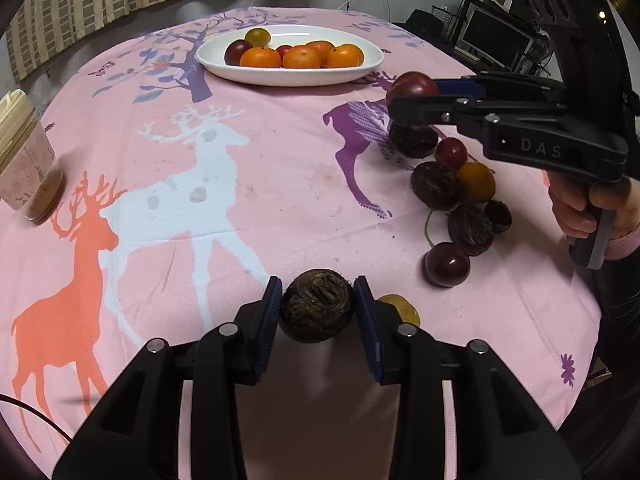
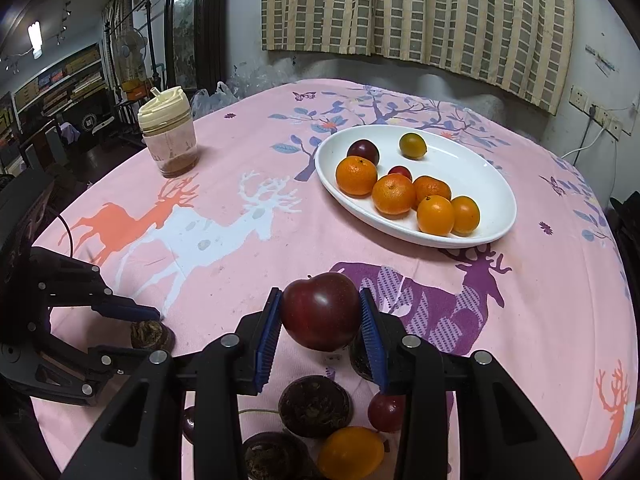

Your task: Organize fruits

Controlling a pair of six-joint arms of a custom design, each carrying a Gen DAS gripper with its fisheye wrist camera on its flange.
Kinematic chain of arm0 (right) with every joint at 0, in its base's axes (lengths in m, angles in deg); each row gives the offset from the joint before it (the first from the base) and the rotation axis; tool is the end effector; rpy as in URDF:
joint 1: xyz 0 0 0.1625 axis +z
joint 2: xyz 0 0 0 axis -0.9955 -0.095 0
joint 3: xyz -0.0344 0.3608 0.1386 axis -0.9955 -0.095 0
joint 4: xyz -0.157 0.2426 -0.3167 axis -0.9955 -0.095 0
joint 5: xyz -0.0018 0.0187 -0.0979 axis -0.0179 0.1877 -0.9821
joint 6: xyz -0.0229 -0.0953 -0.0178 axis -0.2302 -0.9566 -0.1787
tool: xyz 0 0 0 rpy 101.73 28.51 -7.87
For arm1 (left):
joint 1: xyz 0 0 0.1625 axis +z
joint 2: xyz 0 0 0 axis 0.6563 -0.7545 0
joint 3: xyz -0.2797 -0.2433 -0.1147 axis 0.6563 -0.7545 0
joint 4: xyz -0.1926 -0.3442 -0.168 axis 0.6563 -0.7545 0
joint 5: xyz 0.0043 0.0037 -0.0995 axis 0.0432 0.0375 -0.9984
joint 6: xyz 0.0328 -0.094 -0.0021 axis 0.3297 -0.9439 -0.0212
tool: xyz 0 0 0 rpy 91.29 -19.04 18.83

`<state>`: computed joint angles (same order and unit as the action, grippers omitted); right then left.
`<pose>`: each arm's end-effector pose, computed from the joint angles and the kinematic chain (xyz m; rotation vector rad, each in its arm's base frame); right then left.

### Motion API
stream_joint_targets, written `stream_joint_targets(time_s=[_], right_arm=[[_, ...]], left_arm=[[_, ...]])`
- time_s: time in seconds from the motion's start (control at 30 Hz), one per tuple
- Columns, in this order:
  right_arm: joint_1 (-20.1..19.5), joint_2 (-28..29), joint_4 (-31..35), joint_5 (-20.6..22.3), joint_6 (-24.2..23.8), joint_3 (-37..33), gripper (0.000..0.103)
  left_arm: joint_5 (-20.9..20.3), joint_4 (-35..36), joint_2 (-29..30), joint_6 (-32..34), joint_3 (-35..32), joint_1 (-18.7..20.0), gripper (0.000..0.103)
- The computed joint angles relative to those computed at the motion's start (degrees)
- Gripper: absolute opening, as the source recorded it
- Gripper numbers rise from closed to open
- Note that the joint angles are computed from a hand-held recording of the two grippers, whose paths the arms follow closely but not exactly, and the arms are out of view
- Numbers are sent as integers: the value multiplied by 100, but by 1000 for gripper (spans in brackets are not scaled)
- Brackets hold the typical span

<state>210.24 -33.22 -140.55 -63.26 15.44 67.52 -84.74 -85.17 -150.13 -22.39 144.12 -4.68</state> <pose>0.2741 -0.2731 0.0532 0.7066 -2.2784 0.7742 -0.0704 -0.2735 0.2261 1.0936 2.4695 -0.2824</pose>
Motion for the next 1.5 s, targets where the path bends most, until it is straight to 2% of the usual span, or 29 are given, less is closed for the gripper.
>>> stream_joint_targets(time_s=[0.07, 0.17, 0.33, 0.4, 0.53, 0.6, 0.63, 0.67, 0.7, 0.73, 0.8, 0.93, 1.07, 1.23, 1.37, 1.5], right_arm=[[-59, -24, -104, 64, 22, 25, 39], [-171, -33, -776, 106, -91, 10, 39], [-642, -229, -1416, 192, -227, -208, 39], [-981, -302, -1530, 386, -398, -376, 39], [-1542, -312, -1488, 734, -562, -669, 39], [-1696, -232, -1460, 793, -747, -806, 40], [-1743, -175, -1479, 796, -807, -861, 44], [-1752, -126, -1515, 793, -847, -892, 58], [-1716, -85, -1619, 727, -897, -895, 61], [-1620, -37, -1778, 633, -992, -879, 61], [-1495, -87, -1762, 593, -1075, -792, 64], [-1106, -272, -1528, 377, -923, -402, 73], [-731, -214, -933, -138, -468, -114, 74], [-666, -235, 0, -163, 240, 82, 74], [-617, -144, 249, -224, 382, 118, 74], [-662, -189, 475, -194, 563, 158, 72]], left_arm=[[-47, -264, 262, 108, -124, 56, 36], [-79, -1377, 1186, 511, -453, 248, 36], [23, -3596, 3489, 841, -1392, 706, 36], [68, -4327, 4365, 1080, -1806, 815, 36], [190, -4954, 5617, 1232, -2553, 1016, 36], [375, -5098, 5994, 1276, -2764, 1033, 37], [523, -5154, 6067, 1264, -2785, 1005, 41], [667, -5207, 6104, 1221, -2791, 973, 51], [834, -5254, 6069, 1140, -2755, 922, 79], [924, -5374, 5981, 1117, -2669, 880, 93], [878, -5482, 5631, 1116, -2454, 835, 93], [690, -4772, 4749, 733, -2103, 798, 95], [755, -4071, 3688, 253, -1485, 647, 95], [750, -3514, 2442, -263, -621, 432, 96], [829, -3238, 1915, -346, -262, 320, 96], [851, -3205, 1755, -359, -190, 270, 96]])
